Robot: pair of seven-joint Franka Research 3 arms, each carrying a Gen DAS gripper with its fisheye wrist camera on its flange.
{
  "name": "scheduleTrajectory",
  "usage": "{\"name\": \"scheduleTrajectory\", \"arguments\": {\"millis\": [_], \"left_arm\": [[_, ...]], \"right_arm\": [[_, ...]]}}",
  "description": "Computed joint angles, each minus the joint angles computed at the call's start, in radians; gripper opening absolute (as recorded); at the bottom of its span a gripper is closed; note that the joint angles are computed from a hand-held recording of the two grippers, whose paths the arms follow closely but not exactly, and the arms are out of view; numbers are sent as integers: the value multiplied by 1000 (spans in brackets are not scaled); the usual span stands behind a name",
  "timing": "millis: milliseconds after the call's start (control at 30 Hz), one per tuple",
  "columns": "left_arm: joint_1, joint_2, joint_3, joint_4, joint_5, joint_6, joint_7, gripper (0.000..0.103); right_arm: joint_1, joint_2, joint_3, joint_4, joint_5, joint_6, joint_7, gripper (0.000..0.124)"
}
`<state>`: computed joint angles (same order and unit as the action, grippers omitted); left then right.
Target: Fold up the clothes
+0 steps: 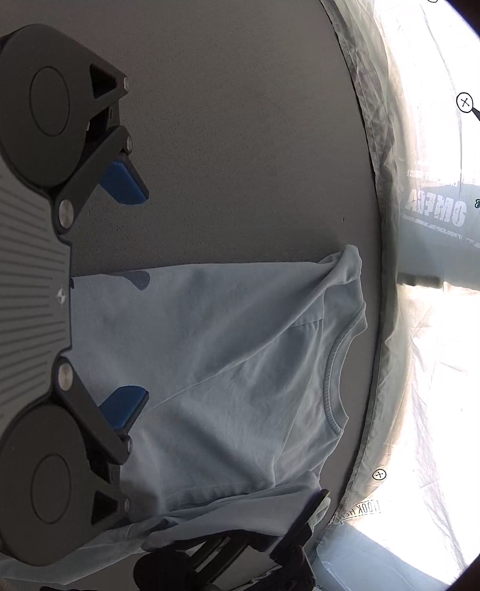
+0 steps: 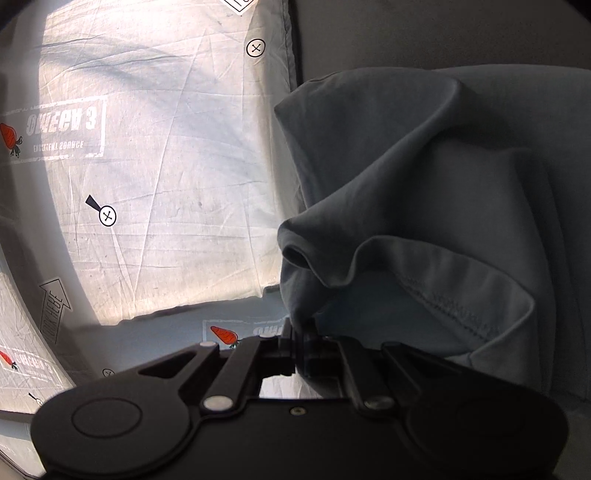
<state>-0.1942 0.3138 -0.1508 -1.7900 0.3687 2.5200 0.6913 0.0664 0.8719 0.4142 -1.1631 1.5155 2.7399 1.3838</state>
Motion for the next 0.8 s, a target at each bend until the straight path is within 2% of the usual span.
{"name": "scheduleTrajectory", "arguments": {"millis": [133, 233, 300, 400, 467, 567, 800], "left_arm": [[3, -5, -7, -23, -16, 0, 12, 103], [0, -26, -9, -53, -18, 11, 5, 103], [-4, -47, -8, -76, -11, 14, -7, 103], [-12, -76, -9, -98, 6, -2, -31, 103], [-20, -96, -13, -110, 21, -23, -47, 103], [-40, -142, -25, -146, 58, -57, -74, 103], [-102, -260, -90, -269, 73, -136, -196, 103]], "right_arm": [[96, 43, -119, 61, -279, -50, 307, 8], [95, 42, -127, 75, -391, -99, 355, 14], [62, 20, -89, 58, -402, -107, 309, 30], [20, -43, -64, 4, -414, -136, 221, 38], [1, -96, -68, -43, -421, -159, 158, 38], [-19, -251, -107, -209, -462, -169, -15, 36], [14, -600, -245, -635, -585, -71, -412, 17]]}}
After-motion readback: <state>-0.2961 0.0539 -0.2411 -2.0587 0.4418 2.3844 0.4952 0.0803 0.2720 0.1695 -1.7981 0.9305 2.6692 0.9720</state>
